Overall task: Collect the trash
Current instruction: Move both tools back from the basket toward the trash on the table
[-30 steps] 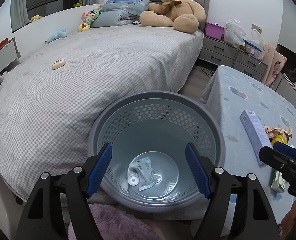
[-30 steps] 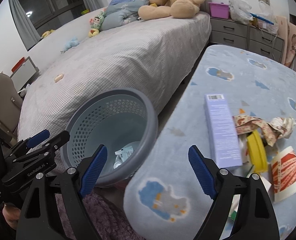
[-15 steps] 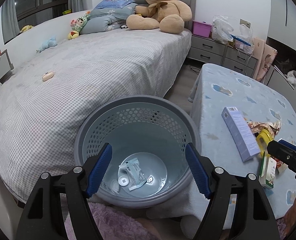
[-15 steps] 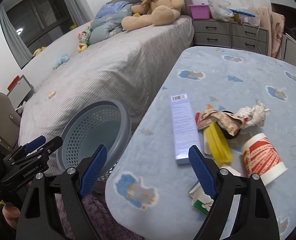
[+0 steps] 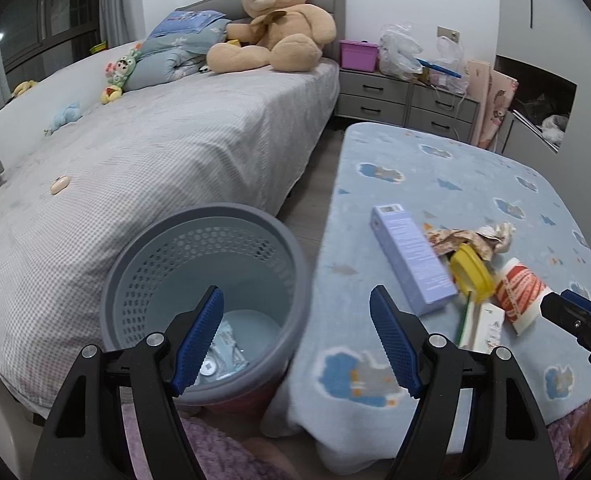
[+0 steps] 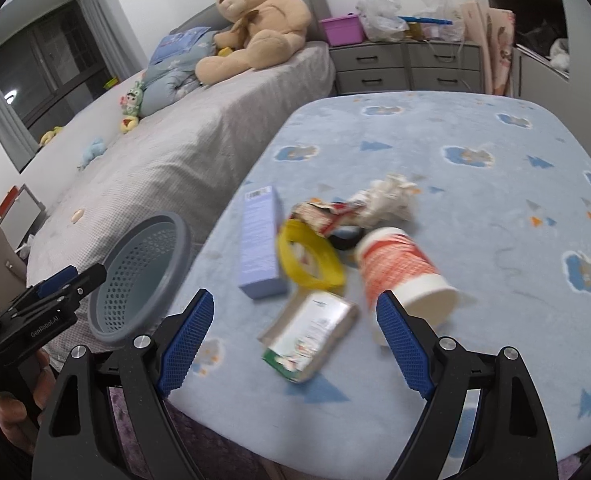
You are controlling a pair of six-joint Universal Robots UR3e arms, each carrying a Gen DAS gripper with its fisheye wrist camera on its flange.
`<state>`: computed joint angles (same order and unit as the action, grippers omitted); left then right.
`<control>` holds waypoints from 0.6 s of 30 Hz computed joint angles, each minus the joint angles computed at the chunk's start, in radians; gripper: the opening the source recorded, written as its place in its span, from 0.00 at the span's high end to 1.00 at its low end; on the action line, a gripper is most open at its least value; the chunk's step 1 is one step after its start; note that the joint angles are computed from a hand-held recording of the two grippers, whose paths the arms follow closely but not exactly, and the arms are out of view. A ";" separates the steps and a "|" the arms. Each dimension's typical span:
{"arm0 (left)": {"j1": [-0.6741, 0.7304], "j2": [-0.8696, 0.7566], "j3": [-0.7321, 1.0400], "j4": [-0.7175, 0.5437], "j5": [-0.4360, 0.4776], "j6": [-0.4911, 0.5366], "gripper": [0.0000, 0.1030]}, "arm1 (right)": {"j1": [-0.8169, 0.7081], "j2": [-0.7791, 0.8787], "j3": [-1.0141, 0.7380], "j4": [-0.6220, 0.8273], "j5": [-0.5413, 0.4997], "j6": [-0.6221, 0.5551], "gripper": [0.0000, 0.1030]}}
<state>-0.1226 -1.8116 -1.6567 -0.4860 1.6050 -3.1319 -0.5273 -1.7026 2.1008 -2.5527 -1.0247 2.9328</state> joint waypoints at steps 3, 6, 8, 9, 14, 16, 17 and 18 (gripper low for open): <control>-0.052 -0.031 0.020 0.003 0.017 -0.015 0.30 | -0.089 -0.058 0.065 0.034 0.016 -0.060 0.20; -0.099 -0.068 0.042 0.000 0.030 -0.029 0.30 | -0.161 -0.094 0.113 0.073 0.027 -0.116 0.20; -0.122 -0.091 0.049 0.002 0.033 -0.038 0.30 | -0.189 -0.098 0.133 0.086 0.026 -0.143 0.20; -0.134 -0.107 0.059 0.000 0.035 -0.043 0.30 | -0.199 -0.097 0.142 0.092 0.025 -0.157 0.20; -0.182 -0.158 0.086 -0.012 0.051 -0.060 0.30 | -0.223 -0.071 0.150 0.087 0.029 -0.184 0.20; -0.194 -0.165 0.093 -0.016 0.059 -0.061 0.30 | -0.225 -0.057 0.139 0.080 0.037 -0.191 0.20; -0.198 -0.169 0.098 -0.018 0.062 -0.063 0.30 | -0.217 -0.045 0.129 0.071 0.036 -0.187 0.20; -0.201 -0.171 0.102 -0.021 0.064 -0.065 0.30 | -0.205 -0.027 0.113 0.060 0.030 -0.182 0.20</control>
<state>-0.3240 -1.9831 -1.5542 -0.5067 1.6694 -3.1965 -0.7325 -1.7295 2.2134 -2.4928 -0.9947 2.7504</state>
